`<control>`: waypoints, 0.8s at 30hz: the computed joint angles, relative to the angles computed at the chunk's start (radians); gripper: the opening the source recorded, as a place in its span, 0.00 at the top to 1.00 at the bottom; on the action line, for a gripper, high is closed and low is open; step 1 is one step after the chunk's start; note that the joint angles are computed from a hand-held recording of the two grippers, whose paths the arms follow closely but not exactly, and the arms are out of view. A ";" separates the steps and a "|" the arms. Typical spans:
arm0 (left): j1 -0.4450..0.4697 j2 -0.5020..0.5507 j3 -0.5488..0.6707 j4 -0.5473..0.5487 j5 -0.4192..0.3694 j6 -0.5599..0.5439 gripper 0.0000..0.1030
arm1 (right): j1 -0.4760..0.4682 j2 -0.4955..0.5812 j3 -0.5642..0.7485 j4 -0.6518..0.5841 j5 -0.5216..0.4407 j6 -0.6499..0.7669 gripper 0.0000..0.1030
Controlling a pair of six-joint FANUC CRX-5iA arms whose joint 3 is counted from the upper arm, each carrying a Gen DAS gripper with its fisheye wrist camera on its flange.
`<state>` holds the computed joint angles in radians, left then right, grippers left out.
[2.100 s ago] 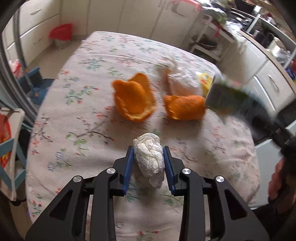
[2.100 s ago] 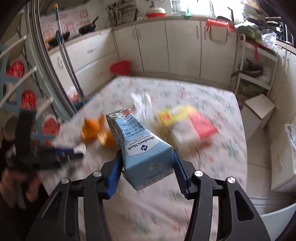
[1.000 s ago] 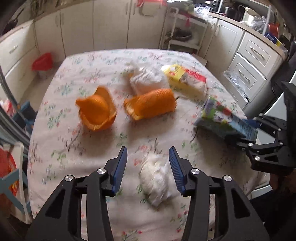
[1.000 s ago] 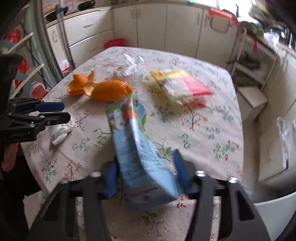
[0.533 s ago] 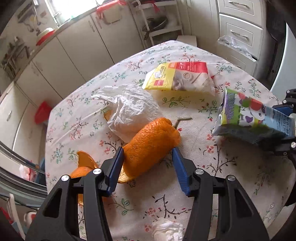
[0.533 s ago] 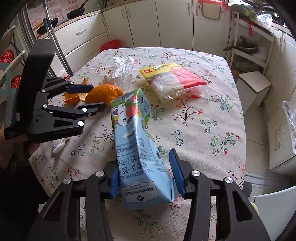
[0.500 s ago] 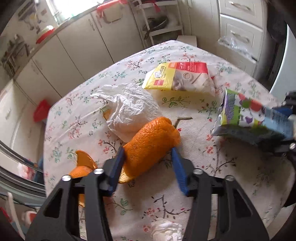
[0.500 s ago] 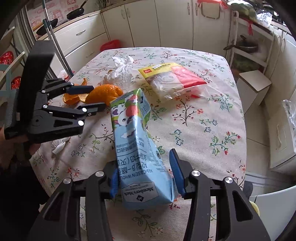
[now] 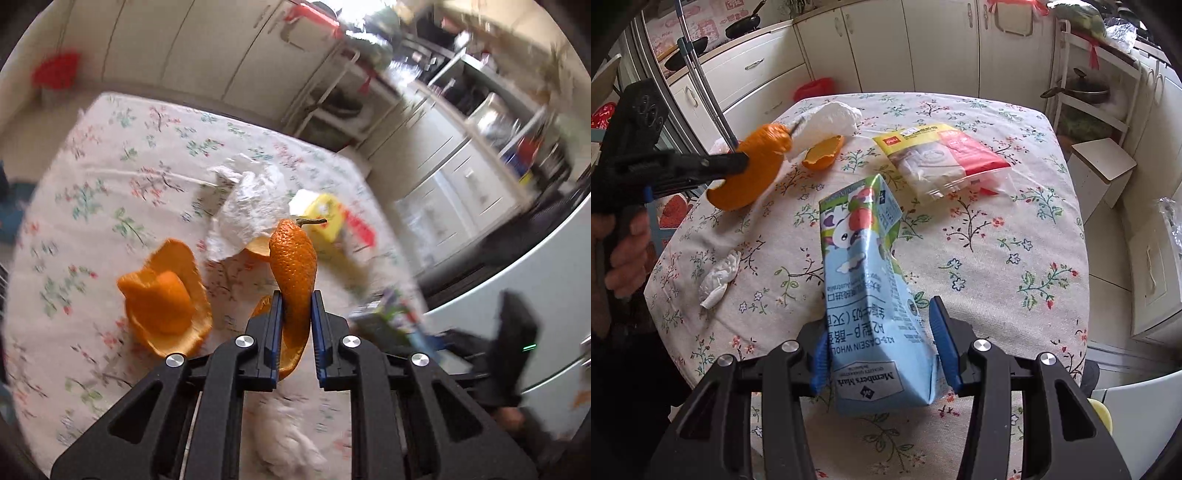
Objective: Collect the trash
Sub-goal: 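Carry both items to the yellow bucket and drop the carton from the right tool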
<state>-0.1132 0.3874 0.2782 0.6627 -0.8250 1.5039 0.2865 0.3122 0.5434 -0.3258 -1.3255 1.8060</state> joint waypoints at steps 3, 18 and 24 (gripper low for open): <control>0.005 -0.037 -0.123 0.205 0.061 -0.128 0.87 | 0.003 -0.005 -0.007 -0.001 0.003 0.004 0.54; -0.049 -0.132 -0.134 -0.030 0.167 -0.013 0.87 | -0.001 -0.054 -0.043 -0.007 0.061 -0.005 0.65; -0.105 -0.127 -0.053 -0.250 0.159 0.118 0.87 | -0.029 -0.076 -0.046 -0.033 0.074 -0.014 0.66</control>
